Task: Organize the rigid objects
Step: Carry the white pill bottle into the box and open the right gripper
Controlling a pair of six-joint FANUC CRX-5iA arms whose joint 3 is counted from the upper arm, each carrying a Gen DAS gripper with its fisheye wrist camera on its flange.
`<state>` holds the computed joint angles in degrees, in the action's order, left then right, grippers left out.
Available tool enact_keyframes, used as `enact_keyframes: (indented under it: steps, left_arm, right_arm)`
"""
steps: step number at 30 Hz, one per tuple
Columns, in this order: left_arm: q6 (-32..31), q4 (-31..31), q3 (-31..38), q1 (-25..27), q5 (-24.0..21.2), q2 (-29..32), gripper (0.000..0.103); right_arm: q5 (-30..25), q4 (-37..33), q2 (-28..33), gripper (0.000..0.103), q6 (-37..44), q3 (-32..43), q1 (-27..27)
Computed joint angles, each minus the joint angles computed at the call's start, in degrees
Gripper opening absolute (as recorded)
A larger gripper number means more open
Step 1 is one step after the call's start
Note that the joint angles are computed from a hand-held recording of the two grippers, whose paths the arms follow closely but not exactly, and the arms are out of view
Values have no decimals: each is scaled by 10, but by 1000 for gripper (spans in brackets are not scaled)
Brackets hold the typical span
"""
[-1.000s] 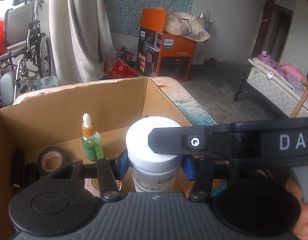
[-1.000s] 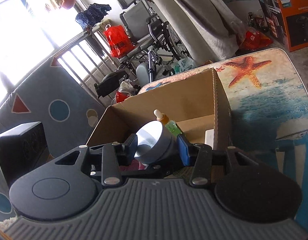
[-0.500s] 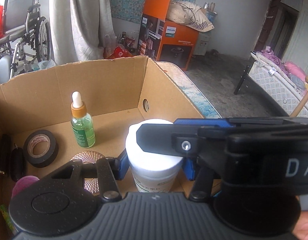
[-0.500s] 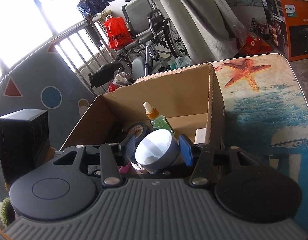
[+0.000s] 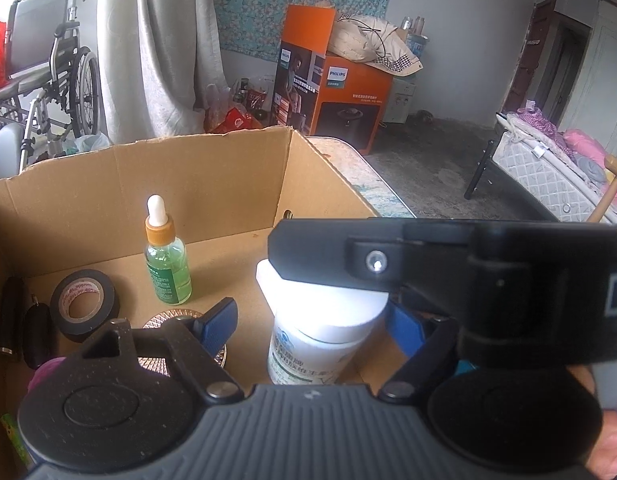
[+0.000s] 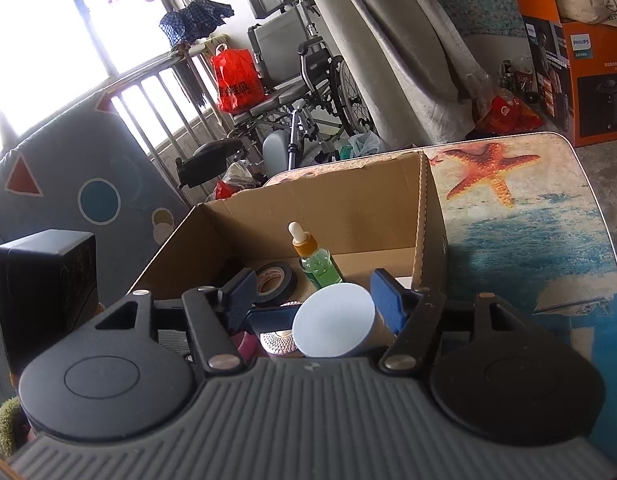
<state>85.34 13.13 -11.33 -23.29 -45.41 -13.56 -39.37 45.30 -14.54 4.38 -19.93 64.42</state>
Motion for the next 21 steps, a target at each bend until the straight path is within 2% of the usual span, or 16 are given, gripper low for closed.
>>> enact_keyframes:
  steps: [7,12,17,19,21]
  left_arm:
    - [-17,9,-23,-3,43,-31,94]
    - [-18,3,-37,-7,66,-70,96]
    - [-50,46,-72,2,86,-130,103]
    - [-57,51,-73,8,69,-149,103]
    - [-27,14,-59,3,47,-161,103]
  right_arm:
    - [10,73,-17,69,-59,-21,8]
    - [-1,156,-48,73,-144,-46,21]
    - [-66,249,-88,81,-231,-72,60]
    - [-114,273,-100,82,-256,-77,90]
    - [-156,282,-107,83,-273,-80,119]
